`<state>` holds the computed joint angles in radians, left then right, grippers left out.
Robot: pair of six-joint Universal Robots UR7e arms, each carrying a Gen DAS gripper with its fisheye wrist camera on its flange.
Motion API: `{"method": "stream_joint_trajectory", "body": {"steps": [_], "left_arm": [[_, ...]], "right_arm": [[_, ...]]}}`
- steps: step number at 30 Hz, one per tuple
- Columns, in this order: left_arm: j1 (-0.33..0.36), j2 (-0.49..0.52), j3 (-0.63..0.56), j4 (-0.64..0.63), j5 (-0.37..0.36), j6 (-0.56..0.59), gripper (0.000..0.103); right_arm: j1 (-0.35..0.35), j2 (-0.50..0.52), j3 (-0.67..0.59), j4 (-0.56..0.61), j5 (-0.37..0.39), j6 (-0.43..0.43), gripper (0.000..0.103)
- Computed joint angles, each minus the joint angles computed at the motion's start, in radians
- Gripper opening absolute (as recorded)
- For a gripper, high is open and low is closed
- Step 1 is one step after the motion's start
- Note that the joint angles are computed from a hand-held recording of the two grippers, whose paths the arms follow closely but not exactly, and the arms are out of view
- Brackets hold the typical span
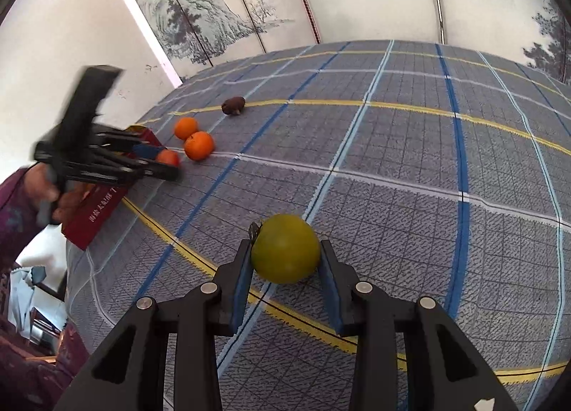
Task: Organize fruits
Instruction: 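Carry the red tomato into the tin and release it with the left gripper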
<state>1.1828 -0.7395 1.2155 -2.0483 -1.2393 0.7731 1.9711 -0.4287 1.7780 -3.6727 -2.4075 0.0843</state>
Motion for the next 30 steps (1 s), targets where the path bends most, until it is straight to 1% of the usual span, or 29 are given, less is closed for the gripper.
{"method": "stream_joint_trajectory", "body": {"steps": [2,4,7,11,16,20,30], "left_arm": [[0.001,-0.075,0.098,-0.059,-0.036,-0.051,0.036],[0.001,-0.123,0.163,-0.105,-0.051,-0.082,0.036],[-0.009,-0.205,0.296,-0.247,-0.026,-0.085,0.036],[-0.008,-0.286,0.391,-0.344,-0.015,-0.099,0.036],[-0.002,-0.327,0.438,-0.392,0.011,-0.107,0.036],[0.007,-0.346,0.449,-0.396,0.02,-0.113,0.036],[0.006,-0.365,0.47,-0.442,0.036,-0.11,0.036]], "right_arm": [[0.001,0.001,-0.002,0.004,-0.005,0.0,0.035],[0.002,0.002,-0.004,0.008,-0.008,0.001,0.035],[0.006,0.005,-0.011,0.019,-0.021,0.0,0.035],[0.01,0.01,-0.023,0.032,-0.037,0.001,0.034],[0.014,0.019,-0.038,0.052,-0.066,0.001,0.033],[0.024,0.034,-0.065,0.085,-0.108,-0.005,0.033],[0.023,0.034,-0.065,0.081,-0.104,-0.005,0.033]]}}
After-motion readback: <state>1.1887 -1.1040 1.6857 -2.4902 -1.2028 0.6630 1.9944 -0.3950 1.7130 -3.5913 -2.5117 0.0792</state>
